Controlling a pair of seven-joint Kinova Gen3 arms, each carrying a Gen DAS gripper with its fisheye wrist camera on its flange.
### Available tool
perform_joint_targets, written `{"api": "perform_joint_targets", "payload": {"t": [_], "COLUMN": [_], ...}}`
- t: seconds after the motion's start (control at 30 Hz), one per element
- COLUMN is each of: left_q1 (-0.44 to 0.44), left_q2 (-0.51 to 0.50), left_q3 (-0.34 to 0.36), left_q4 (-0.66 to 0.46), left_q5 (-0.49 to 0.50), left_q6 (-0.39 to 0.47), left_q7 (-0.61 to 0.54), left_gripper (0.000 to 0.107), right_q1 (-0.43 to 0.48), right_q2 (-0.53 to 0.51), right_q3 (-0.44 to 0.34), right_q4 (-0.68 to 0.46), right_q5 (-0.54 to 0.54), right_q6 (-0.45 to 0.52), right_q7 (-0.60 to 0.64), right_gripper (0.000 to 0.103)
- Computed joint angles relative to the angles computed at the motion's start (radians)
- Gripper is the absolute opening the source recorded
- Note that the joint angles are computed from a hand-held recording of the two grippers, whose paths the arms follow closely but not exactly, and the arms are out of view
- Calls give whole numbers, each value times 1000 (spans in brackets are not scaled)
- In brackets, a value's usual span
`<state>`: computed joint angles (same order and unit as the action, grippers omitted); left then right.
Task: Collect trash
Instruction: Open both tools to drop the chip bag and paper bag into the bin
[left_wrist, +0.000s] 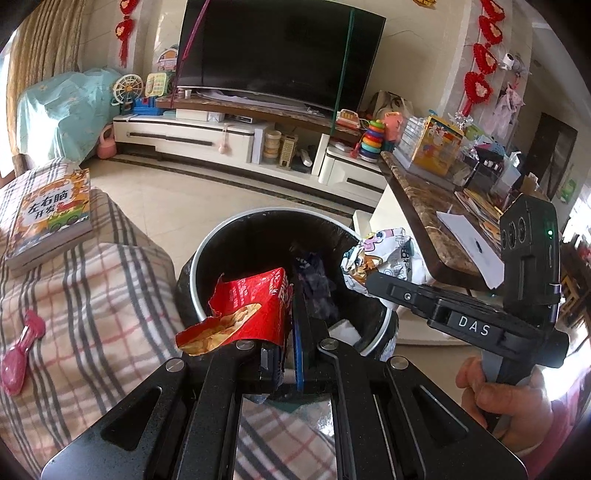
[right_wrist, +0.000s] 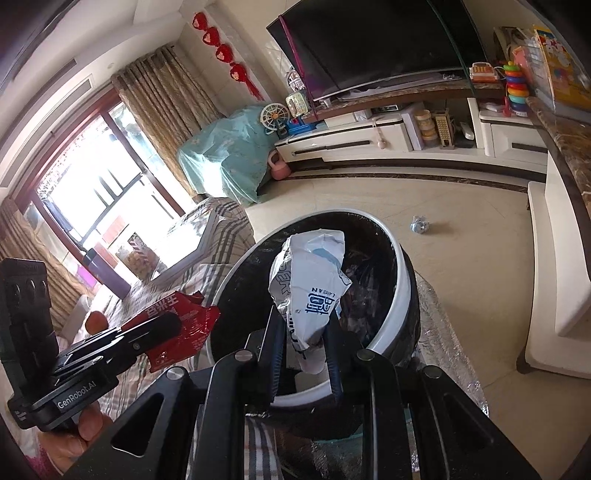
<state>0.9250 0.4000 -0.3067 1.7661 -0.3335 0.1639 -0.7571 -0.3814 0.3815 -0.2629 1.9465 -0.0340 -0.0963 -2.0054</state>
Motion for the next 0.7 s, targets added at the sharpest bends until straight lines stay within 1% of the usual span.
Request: {"api": "perform_joint_targets", "payload": {"t": [0.2, 0.3, 0.4, 0.43, 0.47, 0.53, 0.57, 0.6, 0.63, 0.7], "left_q1": [-42, -84, -112, -128, -141, -149, -141, -126, -112, -110], "left_q2": [25, 39, 50, 53, 54, 54, 53, 51, 48, 43], "left_q3": [44, 89, 118, 135, 148, 155, 144, 125, 108, 103], "left_q4": [-38, -59, -70, -72, -74, -70, -65, -58, -49, -39], "left_q5": [8, 23, 41, 50, 59, 71, 73, 71, 68, 67], "left_q6": [16, 25, 33, 36, 40, 43, 43, 40, 35, 39], "left_q7": [-22, -45, -64, -73, -80, -84, -78, -67, -56, -52], "left_gripper": [4, 4, 6, 6, 9, 21, 34, 41, 41, 42], "right_q1": [7, 29, 15, 18, 20, 19, 17, 12, 11, 10], "right_q2": [14, 22, 18, 19, 21, 22, 23, 23, 24, 25], "right_q3": [1, -17, 1, 0, -2, 0, 3, 8, 9, 10], "right_q4": [-42, -57, -56, -60, -63, -63, -63, -62, -62, -59], "right_q5": [7, 8, -2, -4, -6, -12, -14, -17, -19, -24], "right_q6": [49, 66, 66, 71, 73, 72, 71, 68, 68, 66], "right_q7": [16, 28, 36, 38, 41, 43, 44, 44, 45, 43], "right_gripper": [24, 25, 25, 27, 29, 34, 38, 41, 44, 46]}}
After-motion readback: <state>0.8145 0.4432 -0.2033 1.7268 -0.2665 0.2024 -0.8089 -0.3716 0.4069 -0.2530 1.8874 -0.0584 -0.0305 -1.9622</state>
